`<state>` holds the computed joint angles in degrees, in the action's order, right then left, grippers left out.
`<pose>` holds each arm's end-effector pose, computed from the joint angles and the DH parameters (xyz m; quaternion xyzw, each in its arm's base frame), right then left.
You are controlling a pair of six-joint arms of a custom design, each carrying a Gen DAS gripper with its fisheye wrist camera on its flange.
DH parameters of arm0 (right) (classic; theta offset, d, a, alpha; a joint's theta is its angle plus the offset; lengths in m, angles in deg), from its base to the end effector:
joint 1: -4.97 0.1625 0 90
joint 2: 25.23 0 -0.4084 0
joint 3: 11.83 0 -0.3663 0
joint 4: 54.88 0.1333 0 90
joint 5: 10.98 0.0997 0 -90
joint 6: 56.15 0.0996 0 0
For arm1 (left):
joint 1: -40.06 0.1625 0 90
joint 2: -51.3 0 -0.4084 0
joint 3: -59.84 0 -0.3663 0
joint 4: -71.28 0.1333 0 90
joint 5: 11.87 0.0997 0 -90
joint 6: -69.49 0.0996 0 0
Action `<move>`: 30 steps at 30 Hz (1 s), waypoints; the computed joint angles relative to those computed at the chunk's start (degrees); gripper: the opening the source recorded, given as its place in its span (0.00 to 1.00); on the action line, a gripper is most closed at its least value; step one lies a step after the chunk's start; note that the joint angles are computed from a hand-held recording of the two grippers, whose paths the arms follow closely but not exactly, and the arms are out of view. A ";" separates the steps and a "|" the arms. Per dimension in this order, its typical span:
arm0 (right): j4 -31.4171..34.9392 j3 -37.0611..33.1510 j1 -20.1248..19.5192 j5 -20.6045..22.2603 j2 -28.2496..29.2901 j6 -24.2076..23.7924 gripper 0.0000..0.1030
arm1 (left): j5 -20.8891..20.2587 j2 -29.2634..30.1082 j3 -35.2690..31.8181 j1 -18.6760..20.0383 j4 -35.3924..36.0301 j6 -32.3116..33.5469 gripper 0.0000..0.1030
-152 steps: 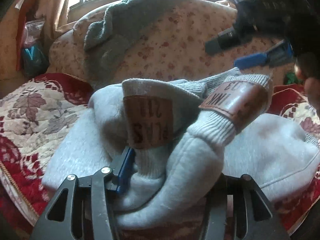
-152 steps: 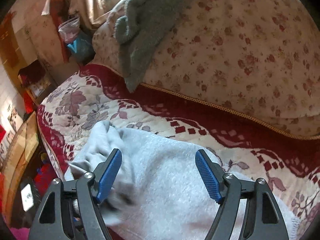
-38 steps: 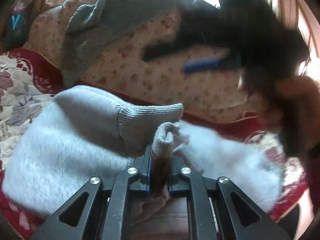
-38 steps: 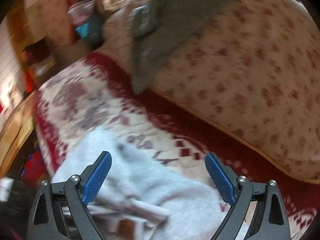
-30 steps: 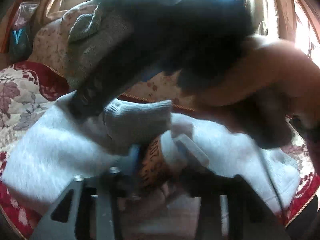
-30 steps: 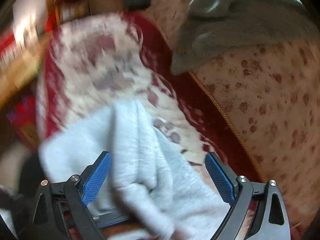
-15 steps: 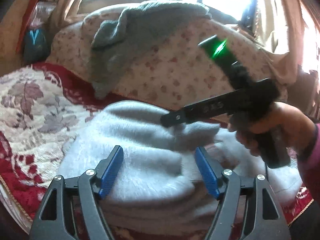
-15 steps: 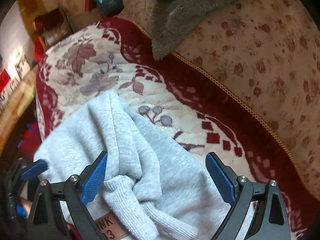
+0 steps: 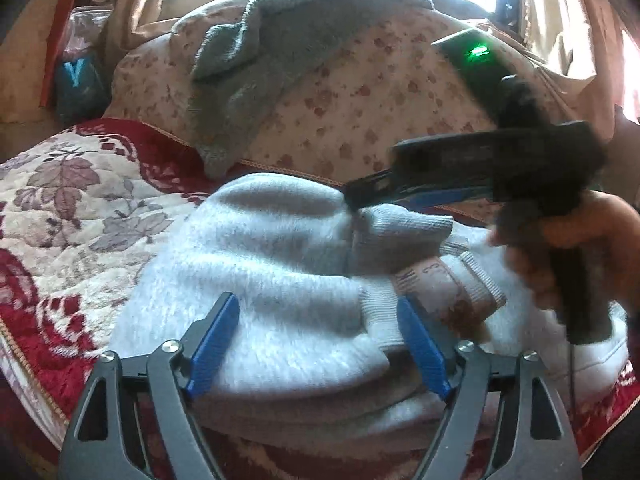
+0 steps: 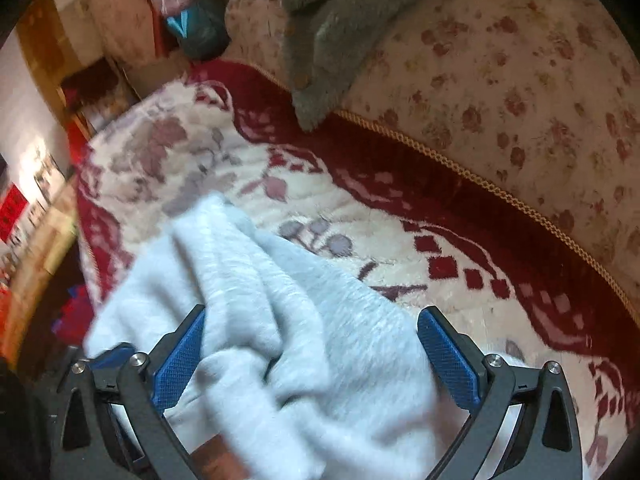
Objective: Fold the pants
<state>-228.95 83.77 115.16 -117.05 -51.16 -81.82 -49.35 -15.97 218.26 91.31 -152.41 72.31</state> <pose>0.3115 -0.5406 -0.0703 0.3666 -0.9116 0.1173 0.1444 -0.0002 -0.3395 0.1957 0.1465 0.8383 -0.4366 0.2919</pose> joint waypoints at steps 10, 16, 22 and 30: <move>-10.65 18.20 -1.10 0.65 -13.43 4.53 1.00 | 7.60 -1.96 2.16 -10.77 7.75 -8.90 0.92; -16.59 29.06 -3.82 -2.22 -21.33 5.77 1.00 | 5.64 2.15 0.90 -14.69 8.19 -10.49 0.95; -21.34 36.67 -5.78 -5.73 -27.19 5.26 1.00 | 3.12 7.71 -1.34 -17.00 8.65 -12.05 0.95; -26.76 46.97 -11.83 -4.02 -34.63 5.90 1.00 | -0.78 13.18 -4.62 -17.88 9.30 -11.47 0.95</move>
